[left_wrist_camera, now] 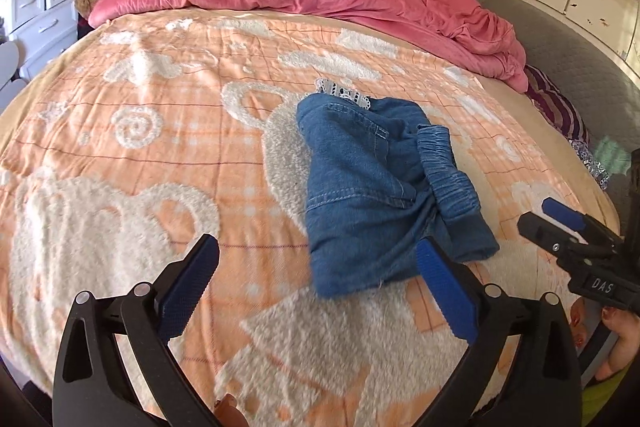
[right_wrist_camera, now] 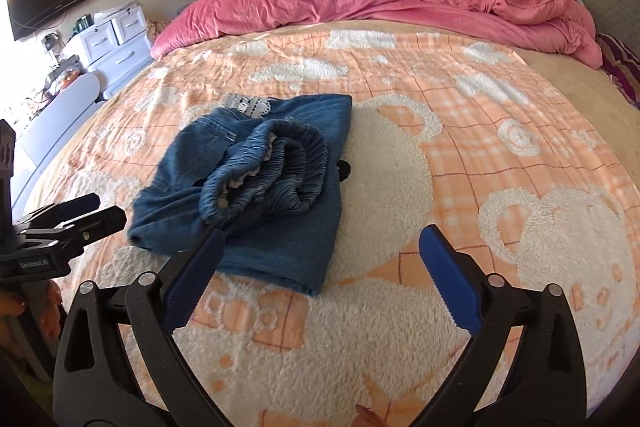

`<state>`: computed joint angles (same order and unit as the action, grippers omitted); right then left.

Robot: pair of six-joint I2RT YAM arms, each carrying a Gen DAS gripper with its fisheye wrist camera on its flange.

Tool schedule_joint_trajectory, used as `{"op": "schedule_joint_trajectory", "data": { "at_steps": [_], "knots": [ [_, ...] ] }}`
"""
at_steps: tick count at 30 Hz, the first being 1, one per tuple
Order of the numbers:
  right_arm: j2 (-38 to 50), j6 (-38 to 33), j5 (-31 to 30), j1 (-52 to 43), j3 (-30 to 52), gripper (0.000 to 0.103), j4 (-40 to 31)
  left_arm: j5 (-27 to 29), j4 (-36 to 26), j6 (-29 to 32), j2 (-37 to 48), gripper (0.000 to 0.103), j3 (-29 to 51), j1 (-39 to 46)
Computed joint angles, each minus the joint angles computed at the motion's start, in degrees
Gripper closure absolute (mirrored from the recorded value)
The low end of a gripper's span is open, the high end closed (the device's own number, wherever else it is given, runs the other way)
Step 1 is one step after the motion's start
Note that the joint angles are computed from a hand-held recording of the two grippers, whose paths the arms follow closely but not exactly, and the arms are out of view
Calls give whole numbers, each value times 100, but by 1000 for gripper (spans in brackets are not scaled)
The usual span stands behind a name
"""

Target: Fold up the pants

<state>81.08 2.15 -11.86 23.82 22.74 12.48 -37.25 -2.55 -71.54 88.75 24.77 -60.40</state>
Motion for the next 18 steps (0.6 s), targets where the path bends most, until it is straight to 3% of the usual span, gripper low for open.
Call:
{"op": "schedule_joint_trajectory", "data": {
  "at_steps": [9, 18],
  "knots": [
    [-1201, 63, 154, 209, -415, 9, -579, -384, -1098, -937, -205, 4, 157, -807],
    [-2454, 156, 350, 336, -910, 9, -1192, -608, -1845, -1884, 142, 4, 466, -1561]
  ]
}}
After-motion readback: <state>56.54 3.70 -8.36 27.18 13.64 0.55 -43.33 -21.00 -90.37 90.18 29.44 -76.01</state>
